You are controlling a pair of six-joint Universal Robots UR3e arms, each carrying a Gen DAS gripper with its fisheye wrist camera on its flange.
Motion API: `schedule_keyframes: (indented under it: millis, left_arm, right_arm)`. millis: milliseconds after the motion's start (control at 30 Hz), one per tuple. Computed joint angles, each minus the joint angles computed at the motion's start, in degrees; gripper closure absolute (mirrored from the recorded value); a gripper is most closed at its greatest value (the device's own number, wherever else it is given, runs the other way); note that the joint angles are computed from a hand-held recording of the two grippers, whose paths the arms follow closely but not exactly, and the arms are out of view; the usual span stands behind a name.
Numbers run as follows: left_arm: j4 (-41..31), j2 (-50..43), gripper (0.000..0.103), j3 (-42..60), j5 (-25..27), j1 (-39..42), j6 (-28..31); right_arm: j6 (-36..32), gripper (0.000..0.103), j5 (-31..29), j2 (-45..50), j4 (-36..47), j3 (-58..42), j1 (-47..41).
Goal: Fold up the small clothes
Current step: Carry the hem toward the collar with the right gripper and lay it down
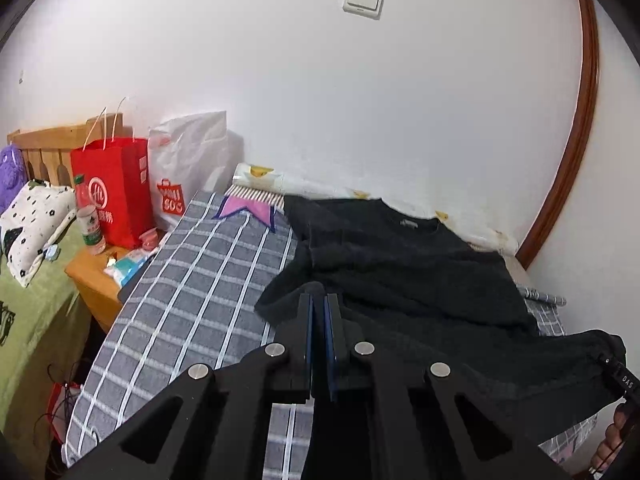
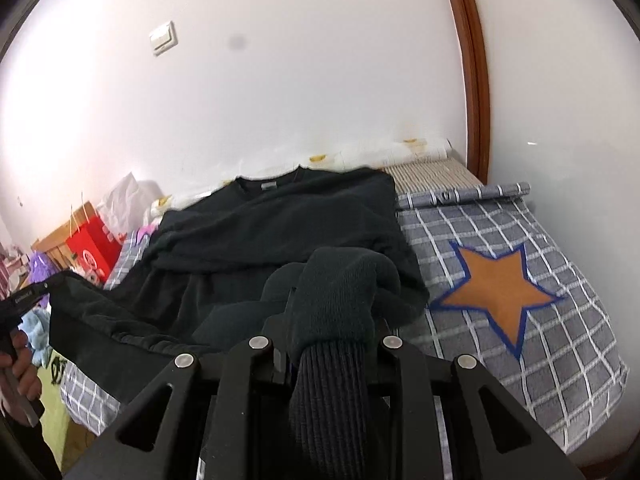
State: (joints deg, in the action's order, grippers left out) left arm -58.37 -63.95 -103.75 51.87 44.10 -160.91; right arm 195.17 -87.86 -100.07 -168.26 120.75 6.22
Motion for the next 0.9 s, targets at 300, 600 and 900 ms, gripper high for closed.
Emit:
schedule_keyframes:
  millis: [300, 600, 900]
  left_arm:
    - [14.63, -19.64, 0.097, 12.89, 11.52, -13.53, -9.82]
    - [16.32, -40.04, 0.097, 32.89, 18.7, -21.62, -13.79]
    - [6.77, -62.99, 0.097, 64.1, 22.03, -25.64, -16.38]
  right_arm:
    - [1.3, 0.081, 0.46, 13.7, 2.85, -17.23, -1.27]
    - [2.02, 0.081, 2.35, 31.49, 11.7, -41.93, -2.73]
    - [2.78, 0.081, 4.33, 50.68, 23.66, -72.16, -4.04]
